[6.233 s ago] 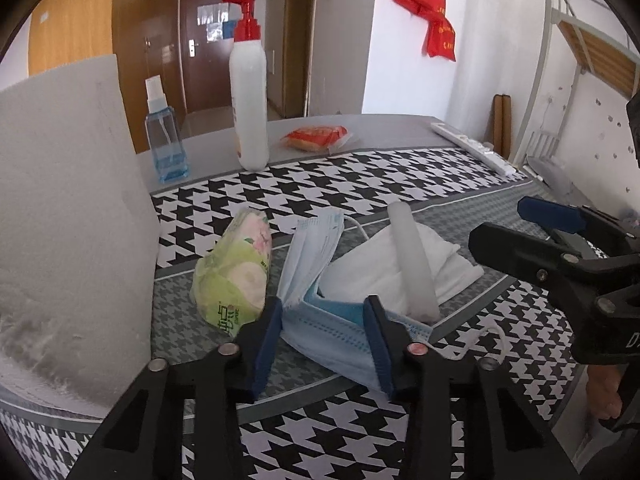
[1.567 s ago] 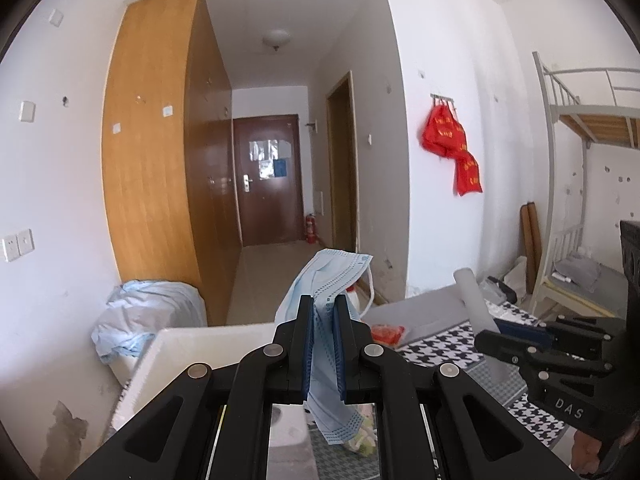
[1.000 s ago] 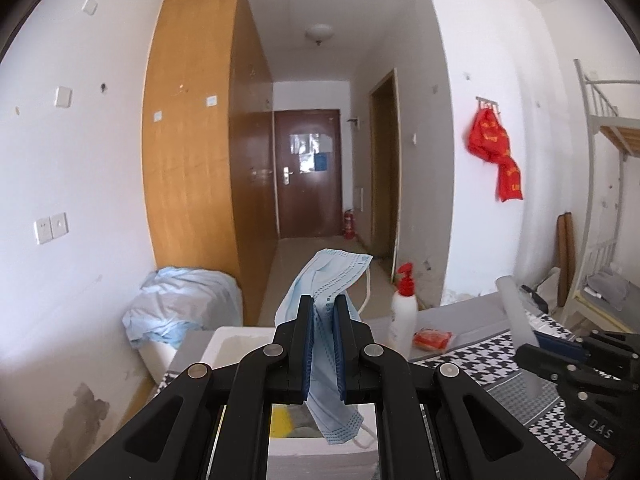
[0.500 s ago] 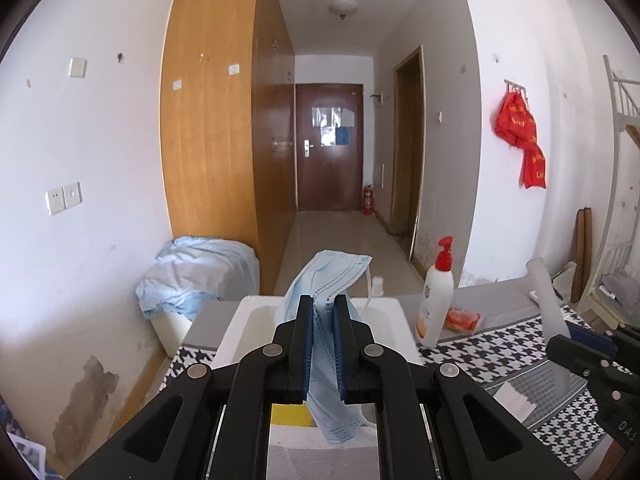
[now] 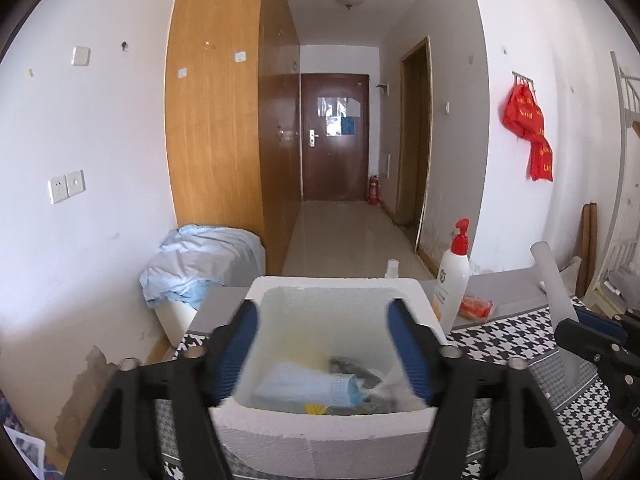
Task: Organize soft objects
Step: 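Open the left gripper over the foam box to drop the blue mask, then move the white tissue over the foam box and open the right gripper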
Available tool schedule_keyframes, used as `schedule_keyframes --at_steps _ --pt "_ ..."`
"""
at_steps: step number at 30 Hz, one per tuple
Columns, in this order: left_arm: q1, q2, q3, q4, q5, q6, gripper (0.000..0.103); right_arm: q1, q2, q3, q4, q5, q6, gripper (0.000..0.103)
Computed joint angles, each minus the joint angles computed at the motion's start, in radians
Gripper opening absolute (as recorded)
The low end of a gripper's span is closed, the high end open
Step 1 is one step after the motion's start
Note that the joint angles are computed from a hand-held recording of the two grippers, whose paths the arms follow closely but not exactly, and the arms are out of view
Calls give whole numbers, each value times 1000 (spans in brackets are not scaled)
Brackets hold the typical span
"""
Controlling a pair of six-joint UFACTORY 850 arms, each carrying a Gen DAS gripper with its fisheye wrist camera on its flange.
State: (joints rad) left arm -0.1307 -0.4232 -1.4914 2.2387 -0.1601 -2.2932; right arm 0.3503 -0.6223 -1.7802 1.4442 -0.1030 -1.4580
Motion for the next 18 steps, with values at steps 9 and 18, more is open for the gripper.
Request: schedule_keyframes --at_steps 9,18 --pt "17 50 70 223 -77 -235 102 19 -38 -68 -309 -19 291 18" --pt "30 77 115 201 -114 -216 102 39 -76 -135 -482 -50 448 18"
